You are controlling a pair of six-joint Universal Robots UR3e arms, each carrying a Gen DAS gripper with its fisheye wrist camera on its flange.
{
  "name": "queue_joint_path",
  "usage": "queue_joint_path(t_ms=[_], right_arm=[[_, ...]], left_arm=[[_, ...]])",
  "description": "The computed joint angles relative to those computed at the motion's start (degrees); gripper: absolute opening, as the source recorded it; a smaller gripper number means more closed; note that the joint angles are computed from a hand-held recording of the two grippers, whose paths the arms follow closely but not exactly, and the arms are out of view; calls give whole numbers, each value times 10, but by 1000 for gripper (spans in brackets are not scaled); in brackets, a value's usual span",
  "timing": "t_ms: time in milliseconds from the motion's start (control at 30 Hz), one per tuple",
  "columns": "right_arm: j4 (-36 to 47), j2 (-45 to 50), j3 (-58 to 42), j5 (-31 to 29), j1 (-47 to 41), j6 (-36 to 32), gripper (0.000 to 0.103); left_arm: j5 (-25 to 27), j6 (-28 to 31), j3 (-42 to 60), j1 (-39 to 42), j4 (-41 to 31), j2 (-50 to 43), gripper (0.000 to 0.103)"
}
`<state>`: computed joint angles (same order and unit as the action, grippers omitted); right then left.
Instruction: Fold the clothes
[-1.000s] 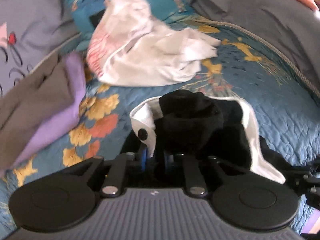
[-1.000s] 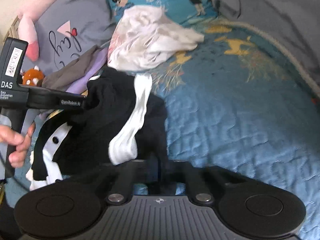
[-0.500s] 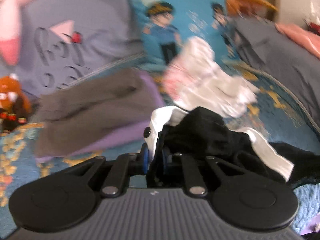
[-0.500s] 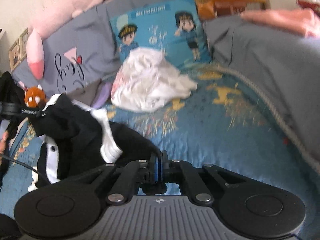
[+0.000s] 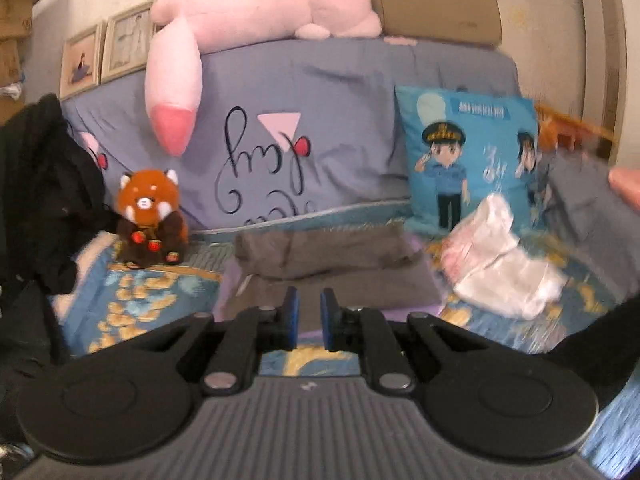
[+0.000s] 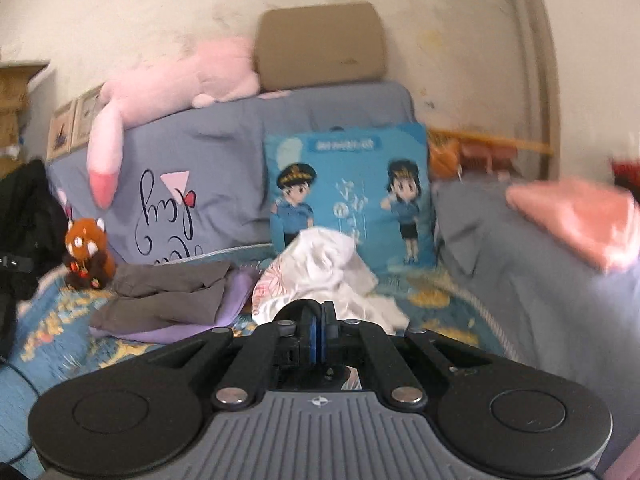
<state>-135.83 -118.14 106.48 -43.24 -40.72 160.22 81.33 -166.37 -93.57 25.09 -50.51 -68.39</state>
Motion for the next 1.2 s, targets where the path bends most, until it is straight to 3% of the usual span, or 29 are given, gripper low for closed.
queue_joint_path(t_ms=[100, 167, 233, 300, 333, 367, 433, 533, 600, 700, 800, 933, 1067, 1200], right_arm=[[-32, 44, -31, -79, 67, 12, 2], [-30, 68, -41, -122, 93, 19, 2], [-31, 94, -38, -181, 118, 15, 2], [-31, 113, -23, -233, 133, 5, 4], [-30, 122, -14, -257, 137, -1, 5], [-31, 132, -5, -278, 140, -6, 7], [-33, 141, 18, -311, 135, -13, 24], [-40, 122, 61, -302, 97, -26, 43], [-47, 96, 90, -267, 70, -48, 48], [-24, 61, 113, -141, 30, -169, 61], [-15, 85, 104, -90, 58, -285, 63], [-8, 182, 38, -101, 121, -331, 61], [73, 280, -64, -111, 161, -371, 59], [114, 340, -123, -131, 196, -418, 60]], left_arm=[[-17, 42, -33, 1, -45, 27, 15], [-20, 62, -61, -15, -65, 33, 31], [3, 71, -106, -59, -32, 22, 64], [40, 71, -133, -111, 14, -16, 87], [54, 75, -144, -131, 44, -33, 93], [68, 81, -155, -149, 73, -51, 95], [93, 94, -170, -183, 129, -91, 98], [66, 149, -197, -177, 197, -118, 103], [43, 207, -197, -162, 228, -147, 103], [20, 286, -191, -142, 239, -174, 103], [-14, 340, -171, -124, 196, -192, 103], [-69, 378, -137, -115, 115, -208, 103], [-63, 377, -110, -135, 108, -255, 103], [-93, 371, -91, -123, 87, -283, 103]])
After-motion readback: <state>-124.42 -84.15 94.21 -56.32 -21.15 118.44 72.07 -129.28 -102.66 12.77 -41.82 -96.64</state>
